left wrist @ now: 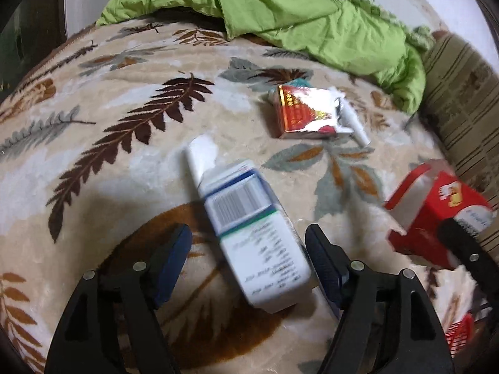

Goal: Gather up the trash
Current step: 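Grasp the white-blue medicine box with the left tool while the right tool grasps the torn red-white box, then hold the medicine box in the left tool while the right tool holds the red-white box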

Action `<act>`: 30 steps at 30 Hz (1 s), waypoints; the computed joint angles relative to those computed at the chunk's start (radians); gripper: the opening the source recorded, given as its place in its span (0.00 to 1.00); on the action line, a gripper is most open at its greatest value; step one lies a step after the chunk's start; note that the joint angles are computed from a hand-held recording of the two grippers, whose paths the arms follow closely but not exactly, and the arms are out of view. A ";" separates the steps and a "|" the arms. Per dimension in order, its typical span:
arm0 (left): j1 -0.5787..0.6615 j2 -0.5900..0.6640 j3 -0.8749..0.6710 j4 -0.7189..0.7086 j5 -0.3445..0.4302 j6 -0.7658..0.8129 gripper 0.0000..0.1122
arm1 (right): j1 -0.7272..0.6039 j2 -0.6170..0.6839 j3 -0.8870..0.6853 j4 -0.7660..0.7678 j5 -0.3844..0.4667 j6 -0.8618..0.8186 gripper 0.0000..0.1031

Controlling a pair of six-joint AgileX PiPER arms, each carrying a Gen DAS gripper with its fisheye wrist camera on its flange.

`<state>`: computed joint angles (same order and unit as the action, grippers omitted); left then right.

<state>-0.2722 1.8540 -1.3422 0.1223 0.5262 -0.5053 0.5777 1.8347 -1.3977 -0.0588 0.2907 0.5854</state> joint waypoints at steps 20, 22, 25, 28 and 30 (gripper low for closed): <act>-0.059 -0.077 0.107 0.403 -0.067 -0.295 0.31 | 0.125 0.048 -0.111 -0.606 0.249 0.469 0.05; -0.065 -0.097 0.128 0.442 -0.080 -0.328 0.31 | 0.131 0.048 -0.111 -0.622 0.247 0.474 0.05; -0.077 -0.124 0.156 0.516 -0.102 -0.390 0.31 | 0.132 0.034 -0.090 -0.639 0.207 0.484 0.05; -0.095 -0.140 0.172 0.596 -0.102 -0.451 0.31 | 0.137 0.022 -0.072 -0.663 0.180 0.502 0.05; -0.099 -0.141 0.172 0.606 -0.099 -0.457 0.31 | 0.136 0.023 -0.074 -0.657 0.180 0.495 0.05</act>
<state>-0.3714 1.7133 -1.1704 0.7286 0.4272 -0.9622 0.7141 1.8577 -1.4720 -0.7160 0.4702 1.0808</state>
